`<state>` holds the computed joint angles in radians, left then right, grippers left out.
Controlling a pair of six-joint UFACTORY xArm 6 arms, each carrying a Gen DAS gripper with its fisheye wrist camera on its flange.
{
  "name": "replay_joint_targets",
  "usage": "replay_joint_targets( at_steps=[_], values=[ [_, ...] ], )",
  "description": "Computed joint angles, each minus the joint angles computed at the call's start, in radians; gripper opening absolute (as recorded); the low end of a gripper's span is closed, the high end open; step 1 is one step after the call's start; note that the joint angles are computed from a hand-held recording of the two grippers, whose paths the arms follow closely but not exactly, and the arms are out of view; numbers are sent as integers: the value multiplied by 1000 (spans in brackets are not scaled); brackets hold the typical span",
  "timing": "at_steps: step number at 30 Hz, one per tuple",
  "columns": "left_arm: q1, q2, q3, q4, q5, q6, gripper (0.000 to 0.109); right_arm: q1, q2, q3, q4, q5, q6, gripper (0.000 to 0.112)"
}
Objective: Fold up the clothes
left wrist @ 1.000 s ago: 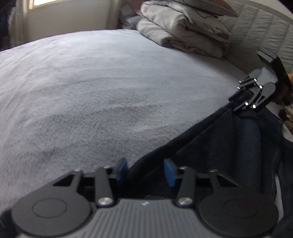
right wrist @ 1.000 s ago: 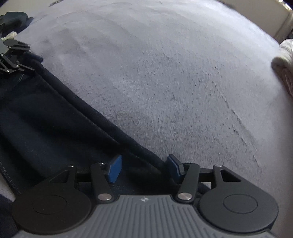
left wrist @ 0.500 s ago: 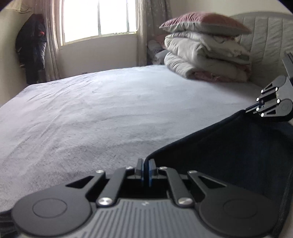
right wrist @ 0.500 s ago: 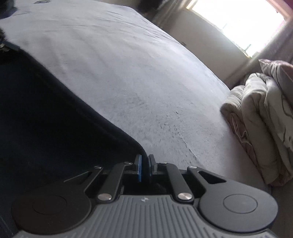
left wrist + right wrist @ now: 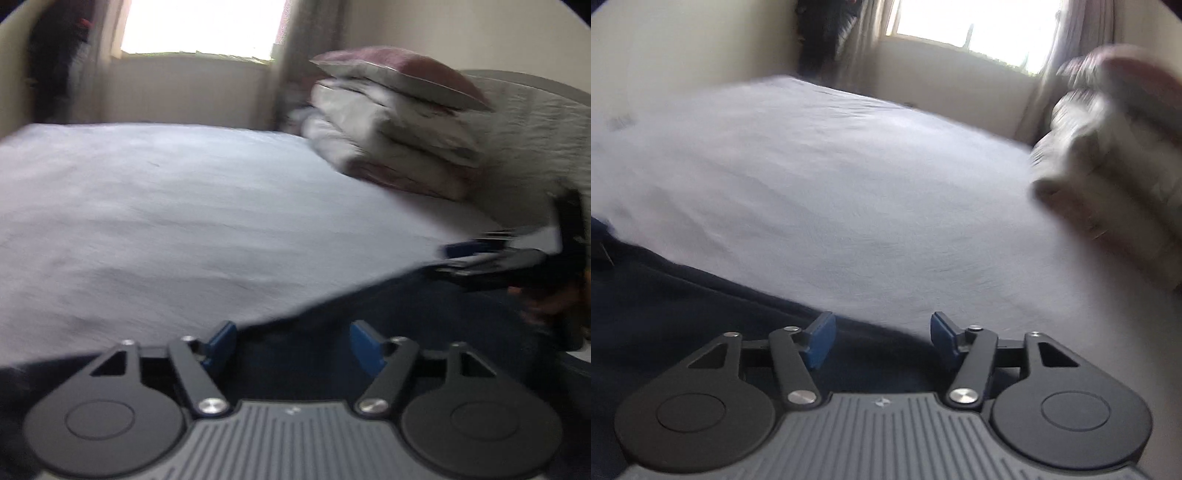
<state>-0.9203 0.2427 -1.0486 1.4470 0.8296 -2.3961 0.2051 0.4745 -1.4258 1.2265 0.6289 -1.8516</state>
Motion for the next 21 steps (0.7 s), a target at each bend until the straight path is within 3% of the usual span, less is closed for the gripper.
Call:
replay_joint_targets(
  at_steps=[3, 5, 7, 10, 15, 21],
  values=[
    [40, 46, -1, 49, -126, -37, 85, -24, 55, -49, -109, 77, 64, 63],
    [21, 71, -7, 93, -99, -48, 92, -58, 94, -92, -82, 135, 17, 65],
    [19, 80, -24, 54, -98, 13, 94, -94, 120, -136, -89, 180, 31, 65],
    [11, 97, -52, -6, -84, 111, 98, -140, 133, -142, -74, 126, 13, 72],
    [7, 105, -63, -21, -78, 137, 99, -253, 198, -243, -64, 208, 126, 79],
    [-3, 110, -72, -40, -65, 157, 99, -300, 120, -143, 28, 81, 134, 79]
  ],
)
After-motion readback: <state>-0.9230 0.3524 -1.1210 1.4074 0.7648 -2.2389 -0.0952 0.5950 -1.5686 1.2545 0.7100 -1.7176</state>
